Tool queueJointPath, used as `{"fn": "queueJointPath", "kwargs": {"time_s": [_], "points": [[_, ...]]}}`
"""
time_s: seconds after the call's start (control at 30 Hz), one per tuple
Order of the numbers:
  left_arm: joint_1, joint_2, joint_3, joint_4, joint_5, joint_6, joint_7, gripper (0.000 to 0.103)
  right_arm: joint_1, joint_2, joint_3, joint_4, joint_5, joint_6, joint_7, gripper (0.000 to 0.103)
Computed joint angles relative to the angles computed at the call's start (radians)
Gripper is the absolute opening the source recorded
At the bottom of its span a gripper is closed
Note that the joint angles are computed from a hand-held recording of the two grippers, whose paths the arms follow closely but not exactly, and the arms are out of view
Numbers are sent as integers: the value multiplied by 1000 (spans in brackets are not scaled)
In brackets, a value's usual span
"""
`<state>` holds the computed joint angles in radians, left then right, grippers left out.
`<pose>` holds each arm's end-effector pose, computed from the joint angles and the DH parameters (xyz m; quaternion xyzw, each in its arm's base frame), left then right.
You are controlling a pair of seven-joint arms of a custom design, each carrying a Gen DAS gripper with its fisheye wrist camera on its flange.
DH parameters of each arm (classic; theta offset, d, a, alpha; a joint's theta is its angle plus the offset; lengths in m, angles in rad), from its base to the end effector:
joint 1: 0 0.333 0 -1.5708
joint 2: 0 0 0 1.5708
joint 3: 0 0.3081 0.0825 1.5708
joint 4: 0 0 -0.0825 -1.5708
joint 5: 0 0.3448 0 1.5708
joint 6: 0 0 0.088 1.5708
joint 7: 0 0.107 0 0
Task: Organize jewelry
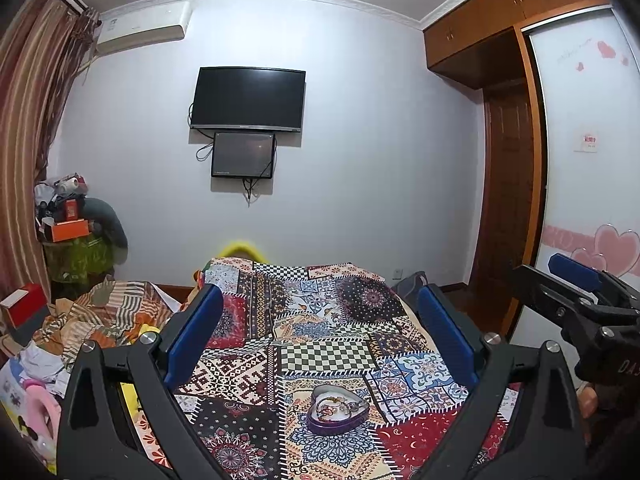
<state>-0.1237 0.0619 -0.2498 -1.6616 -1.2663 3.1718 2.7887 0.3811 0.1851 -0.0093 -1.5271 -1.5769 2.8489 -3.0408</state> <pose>0.5563 -0.1187 0.6754 -0.4525 0.6050 -0.5471 0.3604 0.5555 0.2746 0.6353 -0.5385 0.5257 -0.4348 0.4946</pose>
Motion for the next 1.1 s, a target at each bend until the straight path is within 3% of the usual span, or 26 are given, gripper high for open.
{"fn": "queueJointPath", "kwargs": {"time_s": [0.83,1.1], "points": [[17,14,-7,-6,146,-6,-138,98,3,13,-12,13,69,28,-49,102],[31,16,-21,0,114,-10,-110,99,12,16,-17,16,87,25,-67,102]]}}
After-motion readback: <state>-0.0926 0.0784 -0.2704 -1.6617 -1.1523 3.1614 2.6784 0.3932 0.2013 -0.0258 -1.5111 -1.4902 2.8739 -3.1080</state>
